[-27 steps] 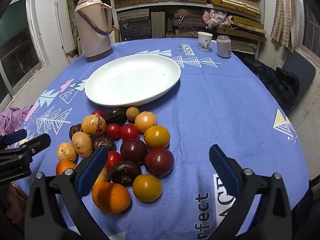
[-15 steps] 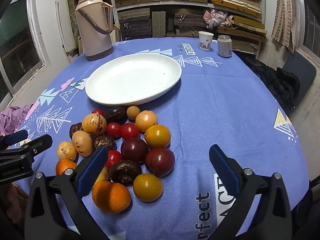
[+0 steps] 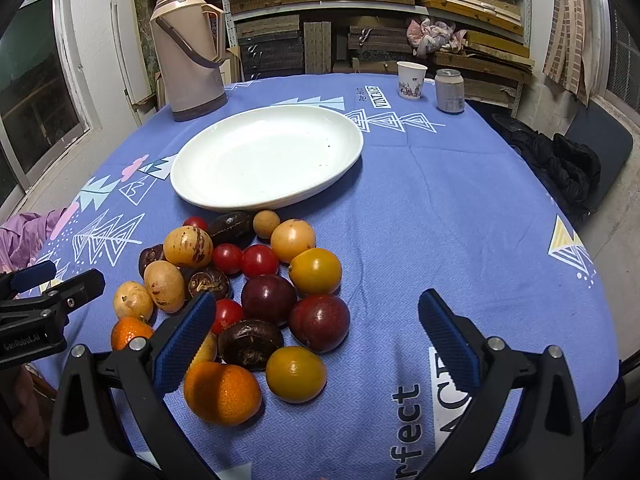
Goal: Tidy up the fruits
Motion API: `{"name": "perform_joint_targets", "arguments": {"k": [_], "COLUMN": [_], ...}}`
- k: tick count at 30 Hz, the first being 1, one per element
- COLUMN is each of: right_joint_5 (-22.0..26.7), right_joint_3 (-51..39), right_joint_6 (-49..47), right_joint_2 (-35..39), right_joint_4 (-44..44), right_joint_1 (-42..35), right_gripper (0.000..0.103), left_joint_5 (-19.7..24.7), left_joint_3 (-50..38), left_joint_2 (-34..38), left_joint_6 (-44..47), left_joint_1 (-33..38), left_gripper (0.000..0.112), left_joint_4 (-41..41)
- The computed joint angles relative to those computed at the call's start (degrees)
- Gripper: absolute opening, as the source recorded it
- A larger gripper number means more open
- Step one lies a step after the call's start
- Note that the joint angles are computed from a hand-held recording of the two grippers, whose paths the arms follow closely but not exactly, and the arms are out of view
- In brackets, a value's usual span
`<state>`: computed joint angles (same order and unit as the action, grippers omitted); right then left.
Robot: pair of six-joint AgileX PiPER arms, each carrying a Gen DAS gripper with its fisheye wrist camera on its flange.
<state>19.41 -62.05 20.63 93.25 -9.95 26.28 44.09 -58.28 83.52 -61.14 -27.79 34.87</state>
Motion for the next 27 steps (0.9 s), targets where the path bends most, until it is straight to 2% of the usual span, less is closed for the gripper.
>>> {"name": "perform_joint_targets", "arguments": {"k": [27], "right_joint_5": [0.2], "right_joint_3": [0.0], "right_joint_6": [-1.0], "right_joint_2": [-0.2], "right_joint_4": [0.9], "right_joint_1": [-0.1], "right_gripper": [0.099], "left_joint_5": [-0.7], "left_joint_3": [0.3], "left_joint_2": [-0.1], "left_joint_6": [0.4], "left_joint_1": [0.0], "left_gripper": [0.1], "left_joint_4": [-0.9]}}
